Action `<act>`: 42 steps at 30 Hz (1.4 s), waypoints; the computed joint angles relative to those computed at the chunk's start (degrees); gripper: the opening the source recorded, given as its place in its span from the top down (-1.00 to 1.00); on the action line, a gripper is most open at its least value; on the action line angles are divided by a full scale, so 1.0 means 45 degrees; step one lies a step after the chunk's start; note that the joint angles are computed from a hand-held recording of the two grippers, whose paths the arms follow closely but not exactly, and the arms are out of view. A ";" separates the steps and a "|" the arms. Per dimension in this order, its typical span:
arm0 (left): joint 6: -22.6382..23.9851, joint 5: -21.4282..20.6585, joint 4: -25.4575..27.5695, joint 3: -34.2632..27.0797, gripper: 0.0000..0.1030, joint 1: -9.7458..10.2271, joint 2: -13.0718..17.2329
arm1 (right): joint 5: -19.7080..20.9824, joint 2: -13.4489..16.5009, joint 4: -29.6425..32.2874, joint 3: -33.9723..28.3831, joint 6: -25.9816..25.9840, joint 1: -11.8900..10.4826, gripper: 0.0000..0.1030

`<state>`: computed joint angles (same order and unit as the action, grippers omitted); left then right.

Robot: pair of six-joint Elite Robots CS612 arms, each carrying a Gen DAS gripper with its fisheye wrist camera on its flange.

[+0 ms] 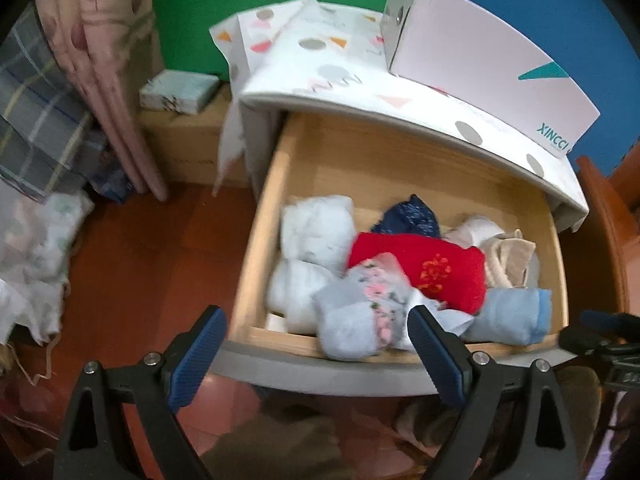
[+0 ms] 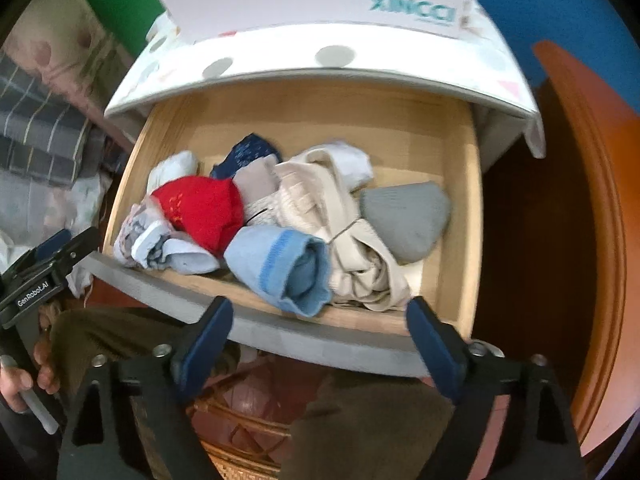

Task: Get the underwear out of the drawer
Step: 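Reach left tool toward floral light-blue underwear while right tool grasps light-blue rolled sock, then close the left tool on the floral light-blue underwear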

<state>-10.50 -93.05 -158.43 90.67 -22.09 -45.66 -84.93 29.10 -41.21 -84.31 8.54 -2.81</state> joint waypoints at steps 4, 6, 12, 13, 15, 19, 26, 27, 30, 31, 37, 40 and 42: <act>-0.0026 0.0080 0.0222 -0.0157 -0.83 -0.0071 0.0164 | 0.0326 -0.0214 0.0283 0.0640 -0.0013 0.0022 -0.38; 0.0183 0.0240 0.0296 -0.0174 -0.83 -0.0104 0.0206 | 0.0207 -0.0301 0.0254 0.0912 -0.0002 0.0076 -0.38; -0.0352 -0.0565 0.0477 -0.0291 -0.83 0.0128 0.0348 | 0.0155 -0.0619 0.0073 0.1838 -0.0415 0.0284 -0.38; -0.0450 -0.0731 0.0479 -0.0322 -0.83 0.0183 0.0375 | 0.0133 -0.0656 0.0064 0.1959 -0.0506 0.0312 -0.38; -0.0541 -0.0799 0.0372 -0.0275 -0.83 0.0211 0.0361 | -0.0130 -0.0737 0.0063 0.2293 -0.0663 0.0432 -0.38; -0.0498 -0.0651 0.0489 -0.0292 -0.83 0.0168 0.0348 | -0.0831 -0.0772 0.0149 0.2661 -0.0802 0.0639 -0.39; -0.0548 -0.0777 0.0796 -0.0448 -0.83 0.0158 0.0400 | -0.1578 -0.0649 0.0216 0.2902 -0.0992 0.0859 -0.44; -0.0515 -0.0731 0.0904 -0.0486 -0.83 0.0139 0.0407 | -0.1617 -0.0627 0.0177 0.2941 -0.0966 0.0878 -0.44; -0.0326 -0.0697 0.1072 -0.0552 -0.83 0.0078 0.0413 | -0.1728 -0.0525 0.0064 0.2822 -0.0813 0.0900 -0.39; -0.0226 -0.0636 0.1130 -0.0576 -0.83 0.0047 0.0409 | -0.1784 -0.0491 0.0024 0.2746 -0.0817 0.0907 -0.33; 0.0086 -0.0472 0.1650 -0.0848 -0.83 -0.0066 0.0467 | -0.1622 -0.0220 0.0011 0.2105 -0.0422 0.0833 -0.10; 0.0177 -0.0725 0.2143 -0.1097 -0.83 -0.0023 0.0512 | -0.1159 -0.0176 0.0089 0.1873 -0.0038 0.0673 -0.07; 0.0223 -0.0793 0.2315 -0.1223 -0.83 -0.0010 0.0521 | -0.0985 -0.0250 0.0054 0.1913 0.0204 0.0564 -0.06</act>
<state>-9.50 -96.61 -148.01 85.16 -22.13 -43.31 -89.37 27.98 -40.97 -75.70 9.46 -0.27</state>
